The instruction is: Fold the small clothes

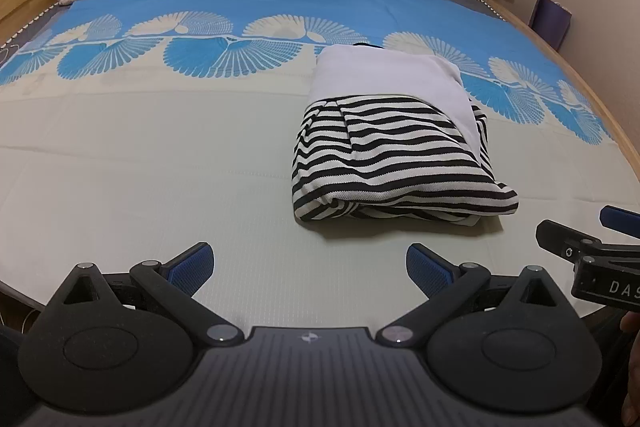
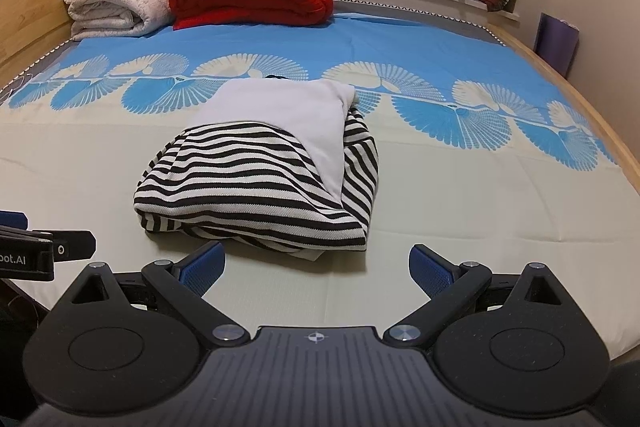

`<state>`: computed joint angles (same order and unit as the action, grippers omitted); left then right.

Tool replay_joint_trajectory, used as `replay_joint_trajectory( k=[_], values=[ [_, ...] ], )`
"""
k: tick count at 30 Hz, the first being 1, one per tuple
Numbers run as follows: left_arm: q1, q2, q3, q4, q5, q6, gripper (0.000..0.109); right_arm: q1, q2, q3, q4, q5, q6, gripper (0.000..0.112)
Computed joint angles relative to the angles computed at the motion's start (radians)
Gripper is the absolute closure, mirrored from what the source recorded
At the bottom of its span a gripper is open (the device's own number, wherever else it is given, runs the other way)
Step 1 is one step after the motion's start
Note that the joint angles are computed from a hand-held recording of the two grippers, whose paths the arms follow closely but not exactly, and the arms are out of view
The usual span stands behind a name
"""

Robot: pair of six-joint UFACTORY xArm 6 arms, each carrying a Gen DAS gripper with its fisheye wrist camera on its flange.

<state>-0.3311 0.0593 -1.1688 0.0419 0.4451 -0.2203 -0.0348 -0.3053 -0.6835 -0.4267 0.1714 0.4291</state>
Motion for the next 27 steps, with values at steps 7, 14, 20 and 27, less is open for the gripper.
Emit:
replay_joint_trajectory(
  k=[7,14,20,27],
  values=[
    [0.000,0.000,0.000,0.002,0.000,-0.001,0.006,0.000,0.000,0.001,-0.001,0.000,-0.002,0.014],
    [-0.001,0.000,0.000,0.003,0.000,-0.004,0.006,0.001,0.000,0.000,-0.006,0.001,0.002,0.014],
    [0.000,-0.002,0.004,-0.011,-0.011,0.022,0.006,0.001,0.000,0.000,-0.006,0.001,-0.001,0.014],
    [0.000,-0.004,0.008,-0.019,-0.017,0.032,0.006,0.002,0.001,-0.001,-0.008,0.001,0.001,0.014]
  ],
)
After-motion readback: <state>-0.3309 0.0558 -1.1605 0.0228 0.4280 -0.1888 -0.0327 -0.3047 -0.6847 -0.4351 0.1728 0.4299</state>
